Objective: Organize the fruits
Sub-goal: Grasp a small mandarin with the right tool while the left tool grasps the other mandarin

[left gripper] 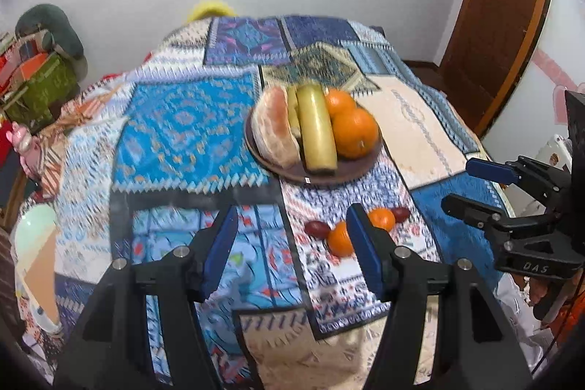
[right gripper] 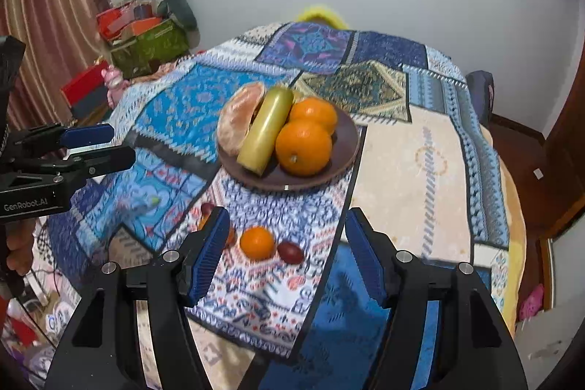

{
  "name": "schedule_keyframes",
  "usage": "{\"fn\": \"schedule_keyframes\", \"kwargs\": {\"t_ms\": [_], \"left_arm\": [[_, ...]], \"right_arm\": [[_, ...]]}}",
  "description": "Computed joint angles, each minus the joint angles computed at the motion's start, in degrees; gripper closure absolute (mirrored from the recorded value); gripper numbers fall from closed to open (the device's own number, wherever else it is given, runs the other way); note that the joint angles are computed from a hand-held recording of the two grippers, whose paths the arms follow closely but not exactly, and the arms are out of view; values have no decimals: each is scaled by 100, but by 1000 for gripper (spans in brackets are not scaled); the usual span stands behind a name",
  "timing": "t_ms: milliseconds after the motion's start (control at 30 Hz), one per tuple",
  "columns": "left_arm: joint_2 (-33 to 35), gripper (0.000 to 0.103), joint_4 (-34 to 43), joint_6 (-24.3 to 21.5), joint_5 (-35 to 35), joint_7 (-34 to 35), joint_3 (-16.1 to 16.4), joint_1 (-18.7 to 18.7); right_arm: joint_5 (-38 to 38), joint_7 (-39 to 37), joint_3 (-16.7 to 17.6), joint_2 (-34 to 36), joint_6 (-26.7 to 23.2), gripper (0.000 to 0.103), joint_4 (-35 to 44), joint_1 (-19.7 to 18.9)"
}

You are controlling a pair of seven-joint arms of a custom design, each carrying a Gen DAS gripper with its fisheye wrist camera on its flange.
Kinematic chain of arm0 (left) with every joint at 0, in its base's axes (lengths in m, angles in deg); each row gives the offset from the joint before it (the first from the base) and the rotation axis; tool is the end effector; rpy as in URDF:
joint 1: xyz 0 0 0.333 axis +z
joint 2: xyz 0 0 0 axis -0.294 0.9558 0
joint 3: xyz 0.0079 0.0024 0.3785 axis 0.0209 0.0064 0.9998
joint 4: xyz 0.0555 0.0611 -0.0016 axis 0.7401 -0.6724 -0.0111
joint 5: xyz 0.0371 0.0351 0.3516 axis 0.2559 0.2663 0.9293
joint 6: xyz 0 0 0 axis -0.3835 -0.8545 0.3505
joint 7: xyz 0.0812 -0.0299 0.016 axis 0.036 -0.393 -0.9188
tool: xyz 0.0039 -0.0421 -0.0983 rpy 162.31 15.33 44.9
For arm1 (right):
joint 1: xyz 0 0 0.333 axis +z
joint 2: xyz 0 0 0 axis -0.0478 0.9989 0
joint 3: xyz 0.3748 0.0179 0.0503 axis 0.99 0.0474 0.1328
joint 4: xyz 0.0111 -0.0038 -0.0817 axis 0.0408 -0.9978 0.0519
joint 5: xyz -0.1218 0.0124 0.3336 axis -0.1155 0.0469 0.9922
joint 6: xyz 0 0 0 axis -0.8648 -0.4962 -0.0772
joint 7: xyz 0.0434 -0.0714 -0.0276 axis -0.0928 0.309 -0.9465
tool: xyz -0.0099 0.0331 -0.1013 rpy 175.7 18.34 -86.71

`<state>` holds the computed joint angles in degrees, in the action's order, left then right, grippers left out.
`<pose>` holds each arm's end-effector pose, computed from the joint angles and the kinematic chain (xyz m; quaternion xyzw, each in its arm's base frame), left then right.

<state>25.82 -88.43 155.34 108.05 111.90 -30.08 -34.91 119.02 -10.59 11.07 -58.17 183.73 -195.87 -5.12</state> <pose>0.6269 -0.2407 0.4000 -0.6483 0.6849 -0.2713 0.1924 0.6610 0.0151 0.4119 -0.8050 0.4727 -0.1516 0.3248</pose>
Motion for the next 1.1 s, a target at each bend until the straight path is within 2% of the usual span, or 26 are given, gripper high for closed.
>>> {"fn": "schedule_keyframes", "kwargs": {"t_ms": [100, 267, 333, 433, 500, 533, 567, 633, 933, 1100], "left_arm": [[138, 42, 42, -112, -285, 303, -390, 268], [325, 42, 126, -109, -552, 565, -529, 342], [405, 42, 190, -118, -636, 685, -556, 346], [496, 49, 267, -154, -719, 889, -603, 363], [579, 56, 323, -210, -896, 1213, -894, 589], [605, 63, 335, -222, -986, 1359, -1002, 675], [634, 68, 353, -239, -1069, 1481, -1073, 730], [705, 69, 403, -295, -1240, 1720, -1217, 829], [978, 69, 712, -642, -1819, 2499, -1553, 964], [1009, 69, 797, -757, -1998, 2685, -1507, 866]], "right_arm": [[-56, 57, -27, -7, -153, 41, -124, -12], [-232, 188, -110, 88, -423, 42, -203, 40], [-348, 226, -127, 163, -418, 52, -186, 86], [-680, 471, -181, 329, -622, 64, -42, 156], [-847, 643, -188, 453, -762, 68, 93, 171], [-936, 735, -197, 501, -824, 70, 146, 183], [-999, 810, -196, 553, -849, 70, 199, 190], [-1127, 947, -201, 643, -857, 70, 283, 216], [-1193, 941, 7, 822, -788, 70, 516, 134], [-1128, 768, 96, 838, -651, 74, 496, 89]]}}
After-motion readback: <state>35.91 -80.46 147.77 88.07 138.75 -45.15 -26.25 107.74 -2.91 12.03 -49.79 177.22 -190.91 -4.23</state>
